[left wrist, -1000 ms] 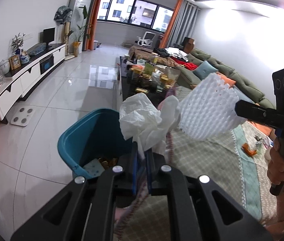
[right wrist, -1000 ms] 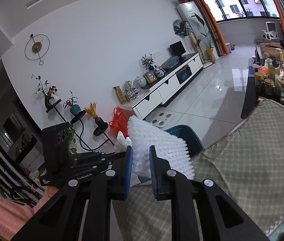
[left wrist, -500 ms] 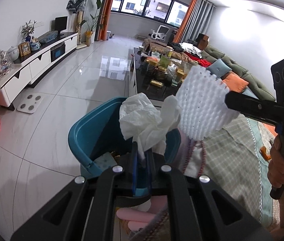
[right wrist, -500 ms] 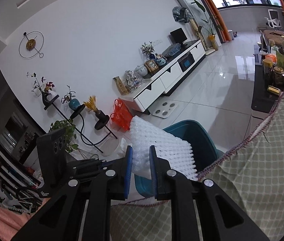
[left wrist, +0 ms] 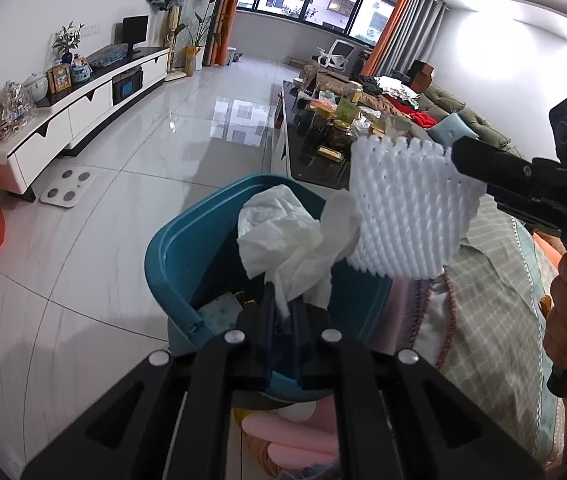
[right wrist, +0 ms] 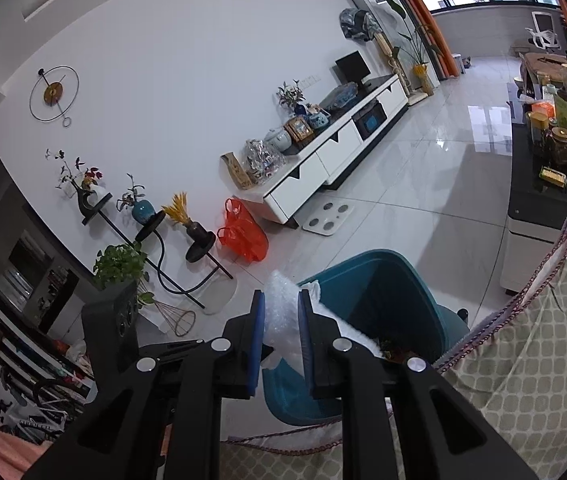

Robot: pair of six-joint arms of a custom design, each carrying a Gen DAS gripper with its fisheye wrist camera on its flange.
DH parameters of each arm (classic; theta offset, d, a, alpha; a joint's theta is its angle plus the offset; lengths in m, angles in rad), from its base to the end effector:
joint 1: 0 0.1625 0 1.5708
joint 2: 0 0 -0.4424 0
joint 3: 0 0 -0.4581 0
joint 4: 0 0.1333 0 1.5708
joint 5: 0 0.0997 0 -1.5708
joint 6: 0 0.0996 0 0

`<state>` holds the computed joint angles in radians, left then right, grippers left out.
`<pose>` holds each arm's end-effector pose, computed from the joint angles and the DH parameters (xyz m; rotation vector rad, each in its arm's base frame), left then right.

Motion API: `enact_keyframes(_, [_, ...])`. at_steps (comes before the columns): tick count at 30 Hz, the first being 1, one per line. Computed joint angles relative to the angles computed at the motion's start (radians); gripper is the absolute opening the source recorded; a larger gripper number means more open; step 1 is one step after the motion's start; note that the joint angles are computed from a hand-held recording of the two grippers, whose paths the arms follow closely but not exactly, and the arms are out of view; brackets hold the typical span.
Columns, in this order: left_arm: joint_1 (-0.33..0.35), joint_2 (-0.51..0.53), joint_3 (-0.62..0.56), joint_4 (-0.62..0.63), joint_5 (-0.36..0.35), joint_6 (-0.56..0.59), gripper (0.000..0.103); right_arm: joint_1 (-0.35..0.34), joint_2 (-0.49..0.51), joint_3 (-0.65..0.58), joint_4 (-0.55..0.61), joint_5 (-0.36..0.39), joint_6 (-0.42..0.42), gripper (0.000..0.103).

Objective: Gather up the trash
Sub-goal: 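Open the right gripper to drop the foam net while the left gripper releases the tissue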

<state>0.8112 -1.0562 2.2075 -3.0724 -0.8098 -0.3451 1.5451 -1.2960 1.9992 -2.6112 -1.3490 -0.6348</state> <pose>-0.2135 -0.5181 0.0957 0.3440 2.5029 -0.9085 0.1399 -0.5995 0.2334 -0.9492 2.8310 -0.5885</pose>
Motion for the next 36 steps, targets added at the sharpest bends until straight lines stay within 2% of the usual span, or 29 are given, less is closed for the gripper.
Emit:
enact_keyframes(10, [0.022,0.019,-0.014,0.022,-0.002,-0.024,0.009,0.019,0.065,-0.032,-0.067,-0.070,0.054,0.017])
enact_keyframes(15, [0.039,0.035,-0.036,0.049,-0.001,-0.036,0.010,0.017,0.081,-0.032,-0.098,-0.102,0.079,0.029])
enact_keyframes(19, [0.050,0.048,-0.049,0.061,-0.001,-0.040,0.012,0.012,0.082,-0.030,-0.106,-0.115,0.084,0.031])
enact_keyframes(25, [0.062,0.060,-0.057,0.062,-0.002,-0.051,0.019,0.010,0.080,-0.027,-0.123,-0.108,0.100,0.045])
enact_keyframes(28, [0.063,0.060,-0.056,0.058,0.001,-0.060,0.022,0.008,0.080,-0.029,-0.117,-0.095,0.102,0.045])
enact_keyframes(31, [0.062,0.054,-0.048,0.048,0.008,-0.064,0.023,0.006,0.081,-0.028,-0.120,-0.086,0.115,0.052])
enact_keyframes(36, [0.057,0.041,-0.035,0.031,0.016,-0.062,0.024,0.002,0.084,-0.035,-0.104,-0.067,0.124,0.056])
